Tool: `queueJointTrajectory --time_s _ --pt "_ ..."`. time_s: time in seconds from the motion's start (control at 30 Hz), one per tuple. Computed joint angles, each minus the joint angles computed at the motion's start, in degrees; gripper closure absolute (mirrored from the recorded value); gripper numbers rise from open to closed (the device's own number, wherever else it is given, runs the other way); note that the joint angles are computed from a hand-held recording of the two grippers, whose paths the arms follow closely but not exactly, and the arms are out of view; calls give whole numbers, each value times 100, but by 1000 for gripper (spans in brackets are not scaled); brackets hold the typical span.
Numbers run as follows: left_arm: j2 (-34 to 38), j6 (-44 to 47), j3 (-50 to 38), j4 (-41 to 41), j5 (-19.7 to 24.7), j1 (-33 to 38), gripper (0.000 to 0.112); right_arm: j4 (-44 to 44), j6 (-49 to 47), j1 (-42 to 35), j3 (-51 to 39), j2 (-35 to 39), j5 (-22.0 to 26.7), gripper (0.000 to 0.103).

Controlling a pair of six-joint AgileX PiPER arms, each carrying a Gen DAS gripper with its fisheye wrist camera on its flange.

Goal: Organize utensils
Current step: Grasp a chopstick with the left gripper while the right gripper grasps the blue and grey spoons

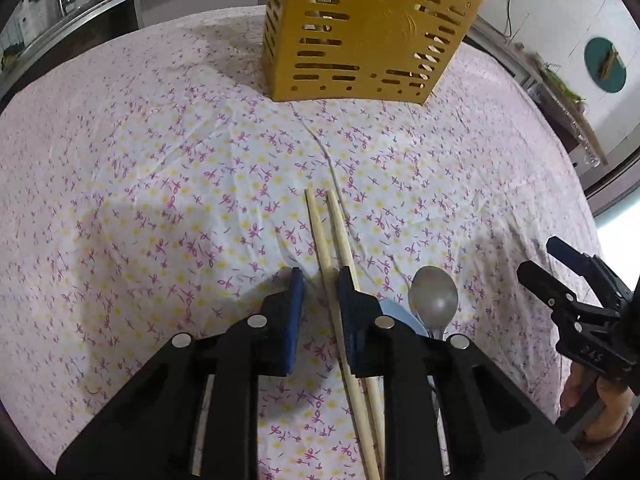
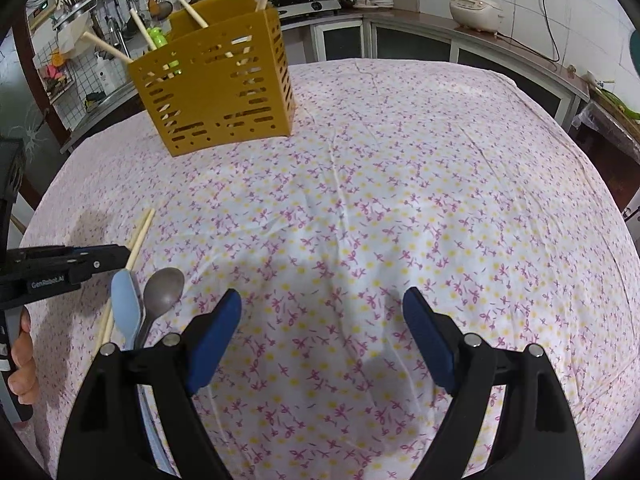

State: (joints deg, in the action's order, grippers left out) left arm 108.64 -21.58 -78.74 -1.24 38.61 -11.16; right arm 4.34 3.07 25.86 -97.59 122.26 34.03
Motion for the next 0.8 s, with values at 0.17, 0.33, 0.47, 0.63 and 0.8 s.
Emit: queueJointTrajectory --time_s 0.17,0.33,0.47,0.63,0.8 --pt "145 -121 -194 297 52 -49 101 -334 322 157 44 -17 45 22" --pt "22 -54 32 410 -151 -80 105 -491 507 443 316 -183 -85 22" --pt "-359 -179 517 714 -251 -80 108 -509 436 725 493 -320 -102 22" --pt "-826 -93 1124 758 -426 138 107 -552 321 1045 542 -395 27 22" --pt "-1286 362 1692 231 -523 644 108 -682 315 1277 229 -233 429 31"
